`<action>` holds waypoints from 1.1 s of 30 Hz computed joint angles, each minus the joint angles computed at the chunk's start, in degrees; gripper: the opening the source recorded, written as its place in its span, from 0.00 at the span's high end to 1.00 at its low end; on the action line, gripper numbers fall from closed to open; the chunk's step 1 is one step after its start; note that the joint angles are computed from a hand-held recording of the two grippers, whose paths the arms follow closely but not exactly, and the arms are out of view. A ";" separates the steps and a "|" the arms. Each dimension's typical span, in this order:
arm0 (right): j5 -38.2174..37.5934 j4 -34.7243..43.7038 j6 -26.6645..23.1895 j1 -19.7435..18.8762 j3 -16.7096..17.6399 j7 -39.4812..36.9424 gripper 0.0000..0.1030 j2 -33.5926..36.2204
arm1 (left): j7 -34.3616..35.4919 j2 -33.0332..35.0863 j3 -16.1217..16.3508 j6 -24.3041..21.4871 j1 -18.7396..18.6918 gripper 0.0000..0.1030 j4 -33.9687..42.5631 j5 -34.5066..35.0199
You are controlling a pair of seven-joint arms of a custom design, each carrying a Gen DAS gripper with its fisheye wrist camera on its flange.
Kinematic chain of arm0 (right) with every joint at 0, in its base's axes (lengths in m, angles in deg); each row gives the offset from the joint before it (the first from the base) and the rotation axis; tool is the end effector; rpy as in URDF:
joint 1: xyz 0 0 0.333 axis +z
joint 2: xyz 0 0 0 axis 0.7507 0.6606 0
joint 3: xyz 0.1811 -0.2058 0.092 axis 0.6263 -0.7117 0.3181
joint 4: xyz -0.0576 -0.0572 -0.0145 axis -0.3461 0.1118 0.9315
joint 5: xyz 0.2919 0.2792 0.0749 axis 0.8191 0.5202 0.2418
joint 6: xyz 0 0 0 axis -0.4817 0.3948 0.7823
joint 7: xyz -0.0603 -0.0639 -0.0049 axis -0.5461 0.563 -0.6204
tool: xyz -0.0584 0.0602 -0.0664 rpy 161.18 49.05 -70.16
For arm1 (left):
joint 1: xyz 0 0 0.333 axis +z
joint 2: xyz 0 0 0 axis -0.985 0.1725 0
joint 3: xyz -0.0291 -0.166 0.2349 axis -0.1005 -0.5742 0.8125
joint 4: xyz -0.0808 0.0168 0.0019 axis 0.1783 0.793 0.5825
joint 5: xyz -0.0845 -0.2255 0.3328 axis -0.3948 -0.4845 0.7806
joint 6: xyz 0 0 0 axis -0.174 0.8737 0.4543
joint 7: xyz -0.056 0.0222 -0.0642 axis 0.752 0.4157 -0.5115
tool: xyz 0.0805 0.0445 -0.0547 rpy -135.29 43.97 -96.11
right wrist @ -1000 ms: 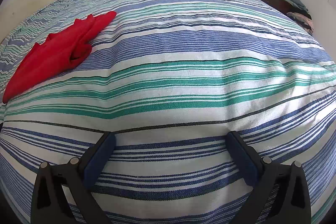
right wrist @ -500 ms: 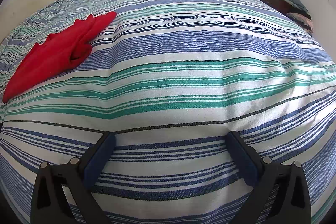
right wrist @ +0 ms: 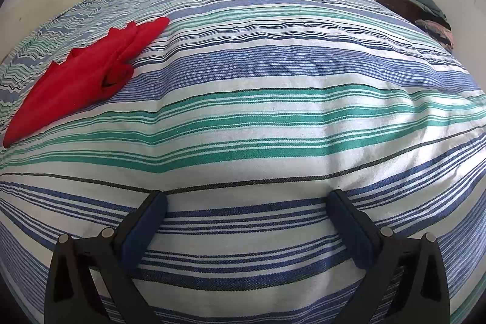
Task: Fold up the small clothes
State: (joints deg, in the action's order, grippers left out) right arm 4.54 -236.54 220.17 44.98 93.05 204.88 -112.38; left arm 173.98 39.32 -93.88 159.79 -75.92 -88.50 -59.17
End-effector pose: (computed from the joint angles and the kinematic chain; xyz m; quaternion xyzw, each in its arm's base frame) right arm 0.3916 0.0670 0.4295 -0.5181 0.8032 -0.2414 0.1678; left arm 0.6313 -0.0303 0.4973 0.6814 -0.6507 0.3349 0.0152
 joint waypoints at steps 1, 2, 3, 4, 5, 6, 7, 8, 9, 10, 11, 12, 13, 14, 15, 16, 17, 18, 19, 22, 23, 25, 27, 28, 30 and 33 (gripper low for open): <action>-0.05 0.02 0.02 -0.02 0.05 0.04 0.00 0.06 | -3.27 3.65 -0.24 -1.01 -0.70 0.02 3.70 4.12; -0.09 0.06 0.09 -0.04 0.06 0.08 0.00 0.14 | -6.27 6.96 -0.47 -2.20 -1.17 0.02 6.93 7.70; -0.08 0.04 0.11 0.00 0.04 0.10 0.00 0.12 | -9.01 10.11 -0.79 -3.75 -1.48 0.04 10.05 10.51; -0.11 0.15 0.16 -0.04 0.03 0.11 0.00 0.28 | -11.67 12.23 -1.22 -4.34 -1.74 0.07 11.89 13.27; -0.15 0.16 0.18 -0.06 0.11 0.23 0.00 0.32 | -13.30 12.64 -1.51 -3.36 -2.13 0.13 11.74 15.31; -0.18 0.12 0.21 -0.05 0.12 0.28 0.00 0.28 | -14.58 12.40 -1.88 -1.20 -2.45 0.23 10.93 17.11; -0.20 0.12 0.20 -0.03 0.10 0.30 0.00 0.29 | -14.31 12.91 -2.65 -2.04 -2.01 0.64 11.82 16.67; -0.23 0.16 0.24 -0.04 0.08 0.29 0.00 0.36 | -13.67 14.76 -4.21 -6.08 -0.35 0.91 14.72 13.22; -0.22 0.11 0.24 0.00 0.06 0.30 0.00 0.30 | -15.95 14.95 -3.91 -6.96 -0.70 0.93 15.71 13.80; -0.23 0.11 0.24 0.01 0.06 0.31 0.00 0.30 | -17.56 13.97 -3.83 -5.56 -1.30 0.94 15.37 15.52; -0.26 0.22 0.19 -0.02 0.08 0.30 0.00 0.45 | -17.61 13.09 -4.24 -4.75 -1.36 0.94 15.35 15.59; -0.32 0.34 0.22 -0.06 0.09 0.31 0.00 0.61 | -17.53 11.72 -4.72 -4.16 -1.49 0.94 15.07 15.28; -0.33 0.27 0.28 -0.02 0.08 0.36 0.00 0.55 | -16.88 10.43 -5.23 -3.65 -1.78 0.94 15.02 14.90; -0.37 0.30 0.36 -0.06 0.10 0.44 0.00 0.61 | -15.73 9.56 -5.86 -2.87 -2.44 0.94 15.52 14.63; -0.42 0.35 0.36 -0.08 0.19 0.53 0.00 0.66 | -14.47 8.69 -6.53 -2.01 -3.34 0.94 16.05 14.41; -0.50 0.50 0.37 -0.14 0.21 0.56 0.00 0.83 | -12.81 7.93 -7.36 -1.41 -4.32 0.94 16.52 13.65; -0.55 0.49 0.41 -0.14 0.23 0.63 0.00 0.88 | -11.51 8.16 -8.03 -1.28 -5.48 0.94 18.02 13.24; -0.59 0.54 0.45 -0.14 0.21 0.65 0.00 0.96 | -10.60 8.26 -8.79 -0.83 -6.96 0.94 18.99 13.30; -0.63 0.61 0.43 -0.13 0.20 0.67 0.00 1.03 | -9.52 8.17 -9.51 -0.48 -8.44 0.94 19.36 13.57; -0.70 0.52 0.41 -0.07 0.17 0.75 0.00 0.95 | -10.03 10.10 -10.96 2.57 -14.99 0.94 19.89 20.72; -0.69 0.44 0.43 -0.01 0.13 0.76 0.00 0.86 | -11.74 11.37 -11.01 3.50 -17.28 0.91 20.05 24.24; -0.68 0.36 0.45 0.02 0.12 0.78 0.00 0.78 | -14.94 14.73 -10.79 2.11 -21.65 0.77 20.96 32.10; -0.67 0.36 0.43 0.05 0.10 0.76 0.00 0.78 | -18.83 16.20 -10.11 -3.05 -25.19 0.64 20.82 39.07; -0.64 0.33 0.44 0.08 0.08 0.75 0.00 0.75 | -20.45 14.85 -9.90 -2.70 -26.02 0.63 18.33 41.34; -0.61 0.43 0.57 0.06 0.10 0.82 0.00 0.96 | -19.33 9.03 -10.92 2.76 -24.42 0.44 10.37 39.32; -0.51 0.50 0.76 0.09 0.12 0.98 0.00 1.18 | -8.41 -2.78 -11.20 9.09 -19.35 0.15 -2.15 22.62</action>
State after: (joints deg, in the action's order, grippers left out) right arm 4.02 -236.04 220.93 45.07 93.17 205.86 -111.20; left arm 165.57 36.54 -105.08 168.88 -95.27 -90.65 -36.56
